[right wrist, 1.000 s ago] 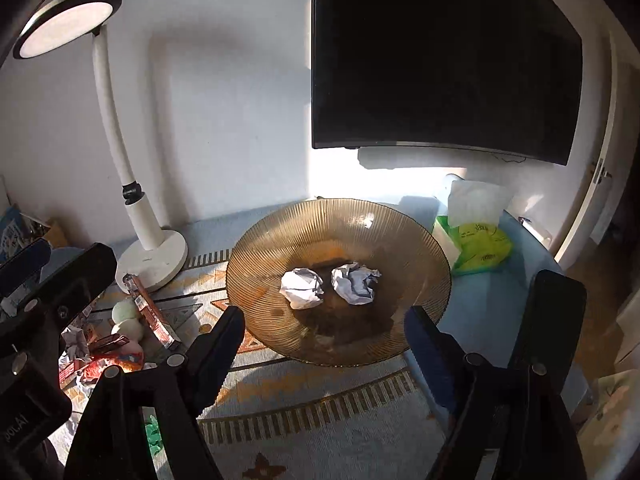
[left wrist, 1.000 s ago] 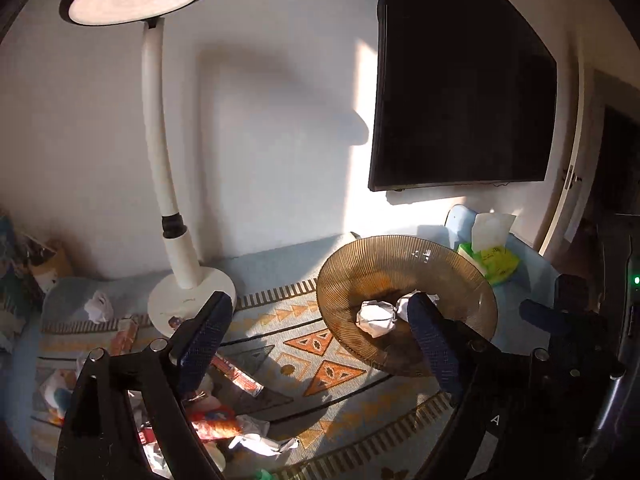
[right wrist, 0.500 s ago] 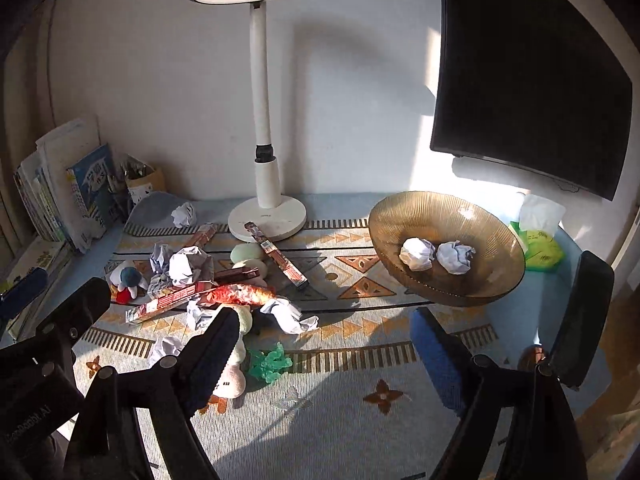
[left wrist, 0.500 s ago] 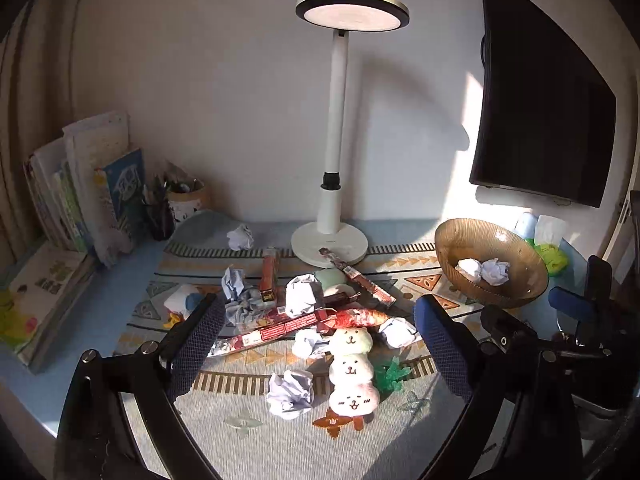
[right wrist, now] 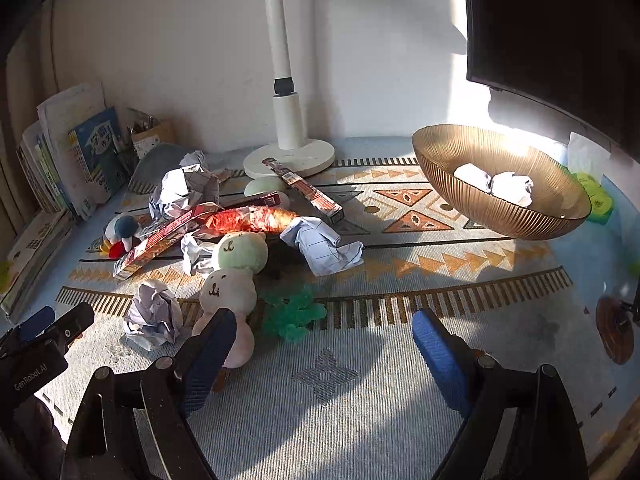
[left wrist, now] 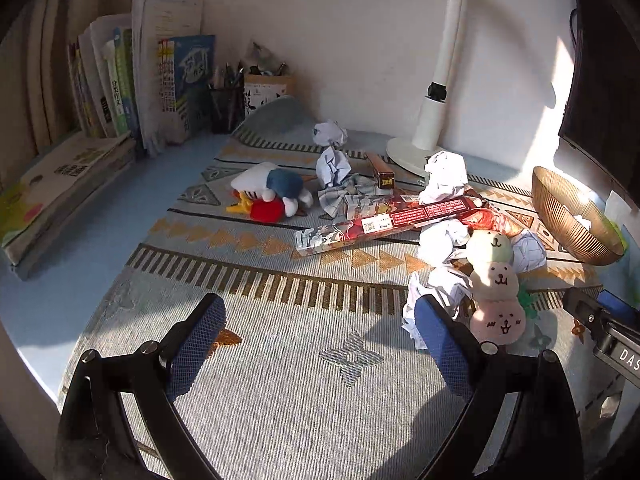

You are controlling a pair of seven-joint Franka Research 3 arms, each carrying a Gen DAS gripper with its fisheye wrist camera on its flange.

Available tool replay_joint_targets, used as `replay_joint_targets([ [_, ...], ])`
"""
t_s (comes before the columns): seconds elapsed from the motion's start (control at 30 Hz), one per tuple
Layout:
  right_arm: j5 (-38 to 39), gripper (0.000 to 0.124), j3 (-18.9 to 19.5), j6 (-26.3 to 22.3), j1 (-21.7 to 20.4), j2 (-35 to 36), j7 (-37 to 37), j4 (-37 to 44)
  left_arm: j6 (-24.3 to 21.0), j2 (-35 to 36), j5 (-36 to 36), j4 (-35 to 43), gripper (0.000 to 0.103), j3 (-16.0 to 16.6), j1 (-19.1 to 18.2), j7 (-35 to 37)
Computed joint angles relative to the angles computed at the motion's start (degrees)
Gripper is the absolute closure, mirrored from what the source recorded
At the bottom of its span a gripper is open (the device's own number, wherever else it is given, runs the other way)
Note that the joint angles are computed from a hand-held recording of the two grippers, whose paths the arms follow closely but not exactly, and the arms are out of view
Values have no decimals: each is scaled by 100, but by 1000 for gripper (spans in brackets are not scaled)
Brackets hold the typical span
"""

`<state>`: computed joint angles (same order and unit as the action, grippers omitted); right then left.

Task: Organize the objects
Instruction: 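Close the left gripper on a crumpled paper ball on the rug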

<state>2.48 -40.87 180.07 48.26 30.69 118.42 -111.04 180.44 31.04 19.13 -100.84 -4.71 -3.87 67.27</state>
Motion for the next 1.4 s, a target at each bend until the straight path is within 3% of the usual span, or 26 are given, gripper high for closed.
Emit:
replay_joint_targets([
  [0.07,11,35,113,-52,-113,64,-25,82,-122,126,-75,114,7,-248,213,124],
  [0.23,-53,35,417,-178,-429,174,-5,258,-255,311,-105,265,7,-292,221,244],
  [0.33,-123,35,391,-203,-435,258,106,307,-306,401,-140,334,7,-274,201,278],
  [0.4,-133,35,553,-241,-599,249,113,348,-400,465,-284,379,7,-662,524,507],
  [0.5,-108,35,859,-161,-899,185,64,342,-598,550,-492,495,7,-905,715,698],
  [0.57,-8,35,1496,-202,-1488,88,-197,412,-884,626,-642,651,7,-965,739,798],
  [0.77,1018,35,3677,145,-3502,-127,-1085,291,-790,636,-860,623,7,-997,739,1035],
  [0.83,1140,35,3923,316,-3722,-153,-1166,211,-756,641,-939,606,7,-1060,794,1110],
  [1.13,1353,35,2651,446,-2435,-126,-1301,147,-714,663,-1144,591,6,-1234,930,1358],
  [1.4,1474,35,2768,464,-2524,-116,-1479,163,-785,695,-1268,622,1,-1356,1010,1597],
])
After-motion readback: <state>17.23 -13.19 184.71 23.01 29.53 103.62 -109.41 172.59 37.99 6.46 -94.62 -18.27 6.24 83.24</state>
